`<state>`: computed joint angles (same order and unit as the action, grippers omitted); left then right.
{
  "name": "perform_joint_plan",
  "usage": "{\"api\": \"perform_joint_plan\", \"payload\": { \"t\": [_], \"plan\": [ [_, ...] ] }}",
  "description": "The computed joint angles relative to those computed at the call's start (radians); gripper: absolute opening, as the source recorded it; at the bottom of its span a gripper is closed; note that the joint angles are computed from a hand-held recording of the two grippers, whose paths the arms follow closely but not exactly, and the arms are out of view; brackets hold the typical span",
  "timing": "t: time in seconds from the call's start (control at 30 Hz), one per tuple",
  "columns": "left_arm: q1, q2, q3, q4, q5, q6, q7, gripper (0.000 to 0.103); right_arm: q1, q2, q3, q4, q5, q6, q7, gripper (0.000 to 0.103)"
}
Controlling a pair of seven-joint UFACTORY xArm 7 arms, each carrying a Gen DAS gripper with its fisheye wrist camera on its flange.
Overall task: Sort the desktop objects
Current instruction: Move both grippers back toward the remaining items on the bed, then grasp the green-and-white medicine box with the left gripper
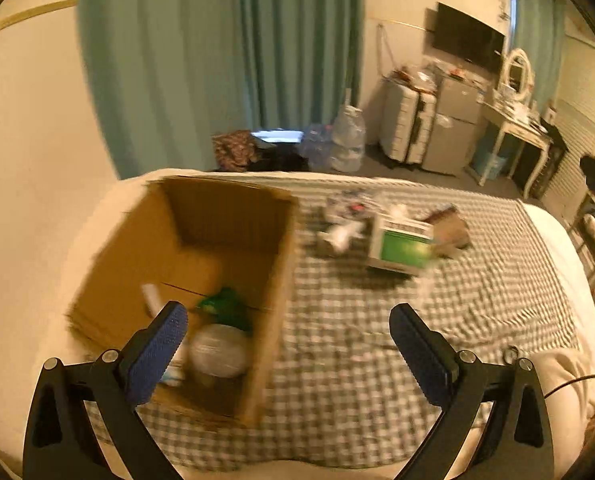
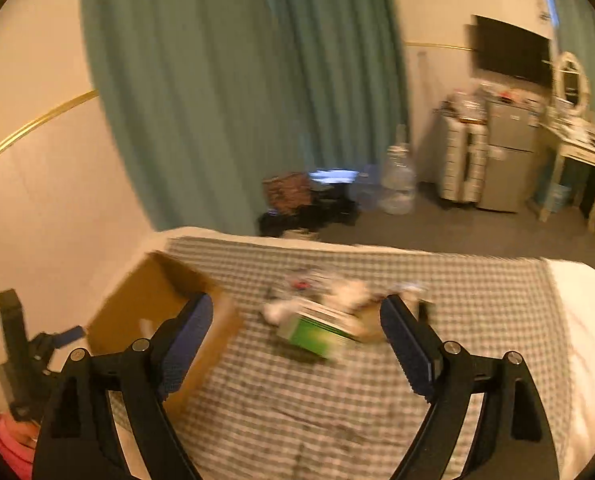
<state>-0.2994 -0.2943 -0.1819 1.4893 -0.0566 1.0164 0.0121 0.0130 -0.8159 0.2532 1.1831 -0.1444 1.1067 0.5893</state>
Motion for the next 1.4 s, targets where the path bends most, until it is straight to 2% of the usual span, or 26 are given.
{"api": "perform_joint_plan", "payload": {
  "t": [0.2, 0.33, 0.4, 0.47, 0.67, 0.83, 1.03, 1.17, 1.3, 1.37, 1.4],
  "plan": [
    [-0.061, 0.031, -0.107, -0.025, 0.052, -0.045, -0.133, 0.103, 0.013, -0.241, -0.105, -0.253, 0.044, 0.143, -0.026, 0.086],
    [-0.118, 0.131, -0.157, 0.05, 0.117, -0.032, -0.236, 0.103, 0.041, -0.309, -0.168, -0.408, 0.127, 0.205, -0.053, 0.086],
    [-0.147, 0.179, -0.167, 0.081, 0.167, -0.044, -0.288, 0.103, 0.047, -0.312, -0.214, -0.467, 0.173, 0.24, -0.069, 0.086],
    [-0.177, 0.21, -0.168, 0.097, 0.222, -0.054, -0.331, 0.103, 0.048, -0.305, -0.262, -0.521, 0.206, 0.228, -0.104, 0.086],
    [-0.269, 0.366, -0.135, 0.208, 0.361, -0.032, -0.39, 0.103, 0.012, -0.144, -0.31, -0.535, 0.225, 0.317, -0.2, 0.086],
    [-0.338, 0.49, -0.076, 0.294, 0.422, -0.029, -0.431, 0.103, -0.02, -0.043, -0.296, -0.538, 0.216, 0.36, -0.253, 0.076],
    [-0.368, 0.569, -0.028, 0.348, 0.404, -0.015, -0.408, 0.103, -0.003, -0.043, -0.247, -0.555, 0.209, 0.384, -0.293, 0.065],
    [-0.377, 0.593, -0.009, 0.355, 0.406, -0.036, -0.378, 0.103, 0.017, -0.045, -0.21, -0.557, 0.184, 0.4, -0.306, 0.05],
    [-0.395, 0.627, 0.012, 0.377, 0.439, -0.01, -0.376, 0.103, 0.054, -0.046, -0.155, -0.546, 0.134, 0.433, -0.324, 0.033],
    [-0.397, 0.634, 0.019, 0.372, 0.445, -0.015, -0.376, 0.103, 0.062, -0.059, -0.138, -0.546, 0.109, 0.447, -0.319, 0.016],
    [-0.397, 0.639, 0.019, 0.373, 0.442, -0.016, -0.37, 0.103, 0.06, -0.076, -0.141, -0.551, 0.107, 0.446, -0.308, 0.013]
  ]
}}
